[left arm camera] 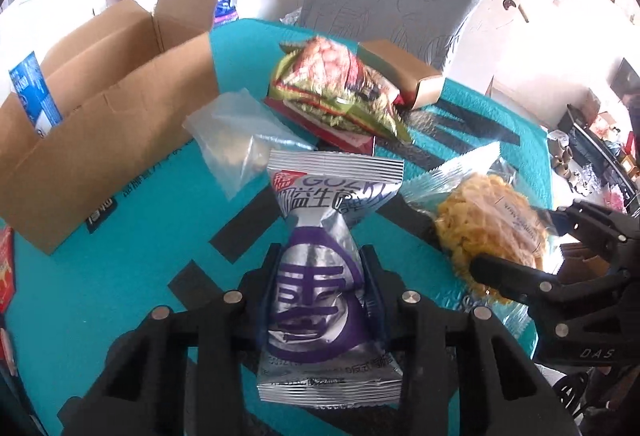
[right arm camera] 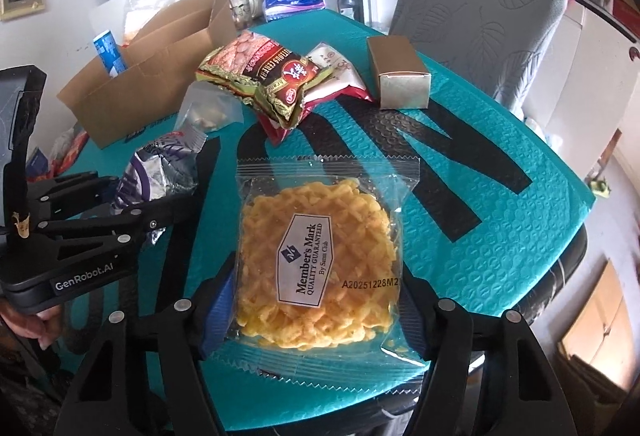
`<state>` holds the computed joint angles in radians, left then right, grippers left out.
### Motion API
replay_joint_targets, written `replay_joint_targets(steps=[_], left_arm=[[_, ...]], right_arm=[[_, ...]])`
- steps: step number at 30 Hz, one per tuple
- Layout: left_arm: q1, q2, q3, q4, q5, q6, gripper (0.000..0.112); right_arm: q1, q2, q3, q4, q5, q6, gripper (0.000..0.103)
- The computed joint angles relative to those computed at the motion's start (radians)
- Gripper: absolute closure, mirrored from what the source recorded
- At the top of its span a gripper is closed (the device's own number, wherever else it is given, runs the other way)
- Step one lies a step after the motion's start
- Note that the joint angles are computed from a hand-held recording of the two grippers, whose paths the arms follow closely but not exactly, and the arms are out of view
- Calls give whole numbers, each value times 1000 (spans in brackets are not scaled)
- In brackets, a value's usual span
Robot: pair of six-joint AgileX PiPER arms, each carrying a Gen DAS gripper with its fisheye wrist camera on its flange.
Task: Organize snacks
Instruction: 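Lift the GOZK bag with the left tool while the right tool lifts the waffle bag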
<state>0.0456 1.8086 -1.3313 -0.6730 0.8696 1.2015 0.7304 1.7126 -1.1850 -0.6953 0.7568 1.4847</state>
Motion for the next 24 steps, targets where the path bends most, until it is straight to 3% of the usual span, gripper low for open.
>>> replay_joint_targets(steps=[5, 14, 24], left_arm=[[44, -13, -29, -20, 68, 5, 74], [101, -32, -77, -71, 114, 12, 74], [167, -66, -161, -179, 139, 26, 74]], right_arm=[[0, -50, 42, -24, -83, 45, 33], [15, -65, -19, -49, -74, 2, 33], [-3, -14, -197, -58, -88, -173, 33]])
